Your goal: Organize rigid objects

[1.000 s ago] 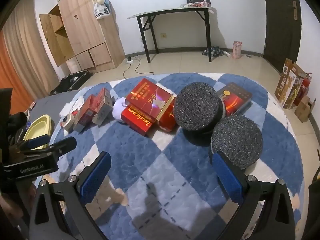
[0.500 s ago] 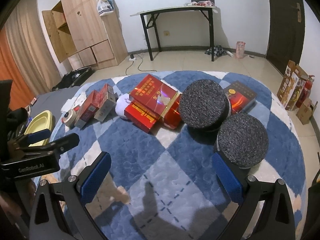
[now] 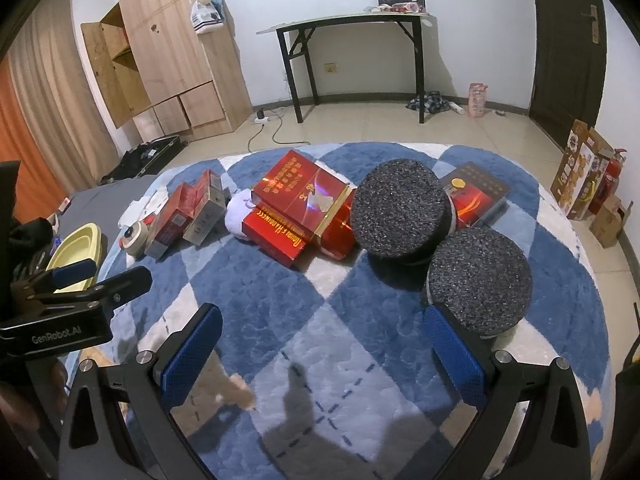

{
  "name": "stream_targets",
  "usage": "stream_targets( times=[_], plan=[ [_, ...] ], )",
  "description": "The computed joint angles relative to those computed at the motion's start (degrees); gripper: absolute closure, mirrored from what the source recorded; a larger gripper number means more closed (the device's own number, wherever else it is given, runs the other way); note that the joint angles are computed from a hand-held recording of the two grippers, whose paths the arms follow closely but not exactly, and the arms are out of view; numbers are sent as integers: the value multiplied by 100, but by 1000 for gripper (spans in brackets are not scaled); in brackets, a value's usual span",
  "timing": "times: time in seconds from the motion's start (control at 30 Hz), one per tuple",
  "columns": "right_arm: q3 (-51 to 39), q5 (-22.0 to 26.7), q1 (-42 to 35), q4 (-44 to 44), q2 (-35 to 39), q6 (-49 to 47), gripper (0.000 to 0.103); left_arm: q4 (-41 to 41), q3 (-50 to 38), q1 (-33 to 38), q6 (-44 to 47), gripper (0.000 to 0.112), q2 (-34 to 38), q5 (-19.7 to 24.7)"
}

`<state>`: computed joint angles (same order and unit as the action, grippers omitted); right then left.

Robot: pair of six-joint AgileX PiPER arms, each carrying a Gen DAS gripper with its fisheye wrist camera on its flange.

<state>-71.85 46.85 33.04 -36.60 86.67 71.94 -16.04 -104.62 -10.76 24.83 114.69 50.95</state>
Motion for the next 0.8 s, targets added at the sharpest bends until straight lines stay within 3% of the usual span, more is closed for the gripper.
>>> stream_targets(
  times=[0.33,0.47,0.8],
  plan=[
    [-24,0,-32,65,34,-72,1,-60,38,11,80,9,-15,-2],
    [75,-232,-125,199,-40,-74,1,-49,70,-9,90,9,-25,-15],
    [37,-89,-92,166,6,-68,1,11,-24,-12,-26,9,26,48]
  ],
)
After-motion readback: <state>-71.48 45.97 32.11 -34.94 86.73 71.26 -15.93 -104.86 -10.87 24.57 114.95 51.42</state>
